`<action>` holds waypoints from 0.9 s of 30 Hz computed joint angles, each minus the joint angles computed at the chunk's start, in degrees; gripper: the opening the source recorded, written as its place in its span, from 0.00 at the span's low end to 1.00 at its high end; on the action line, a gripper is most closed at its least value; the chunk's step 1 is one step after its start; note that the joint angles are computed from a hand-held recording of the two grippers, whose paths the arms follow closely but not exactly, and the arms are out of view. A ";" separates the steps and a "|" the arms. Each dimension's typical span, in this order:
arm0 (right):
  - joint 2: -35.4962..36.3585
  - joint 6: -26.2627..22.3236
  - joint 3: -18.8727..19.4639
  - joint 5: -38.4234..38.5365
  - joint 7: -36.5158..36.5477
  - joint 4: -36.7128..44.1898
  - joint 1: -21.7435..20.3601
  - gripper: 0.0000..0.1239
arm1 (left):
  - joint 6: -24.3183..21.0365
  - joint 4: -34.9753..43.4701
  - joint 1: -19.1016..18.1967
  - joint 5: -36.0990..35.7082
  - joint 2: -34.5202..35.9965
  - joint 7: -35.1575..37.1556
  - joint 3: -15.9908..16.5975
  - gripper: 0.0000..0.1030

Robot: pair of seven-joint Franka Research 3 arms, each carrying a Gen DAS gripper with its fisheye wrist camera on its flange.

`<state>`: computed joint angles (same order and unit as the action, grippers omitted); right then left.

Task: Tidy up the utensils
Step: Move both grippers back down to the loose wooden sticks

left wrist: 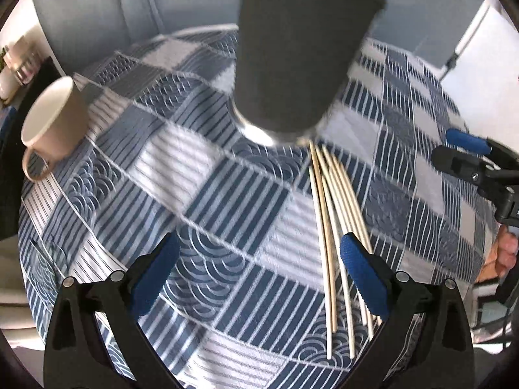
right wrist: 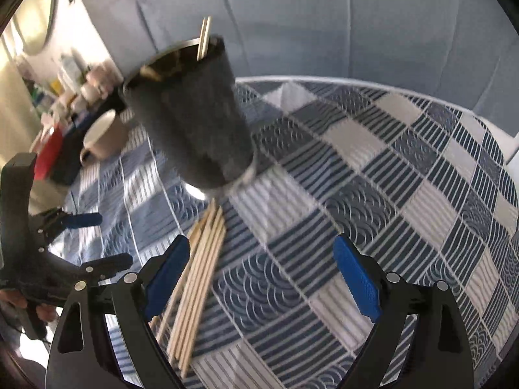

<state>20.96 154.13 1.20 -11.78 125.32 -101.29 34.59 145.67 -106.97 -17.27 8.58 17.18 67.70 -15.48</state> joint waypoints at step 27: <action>2.70 -7.29 2.26 6.00 -6.20 0.08 -0.65 0.69 | -6.07 3.20 -2.97 5.01 4.79 -2.14 0.35 0.95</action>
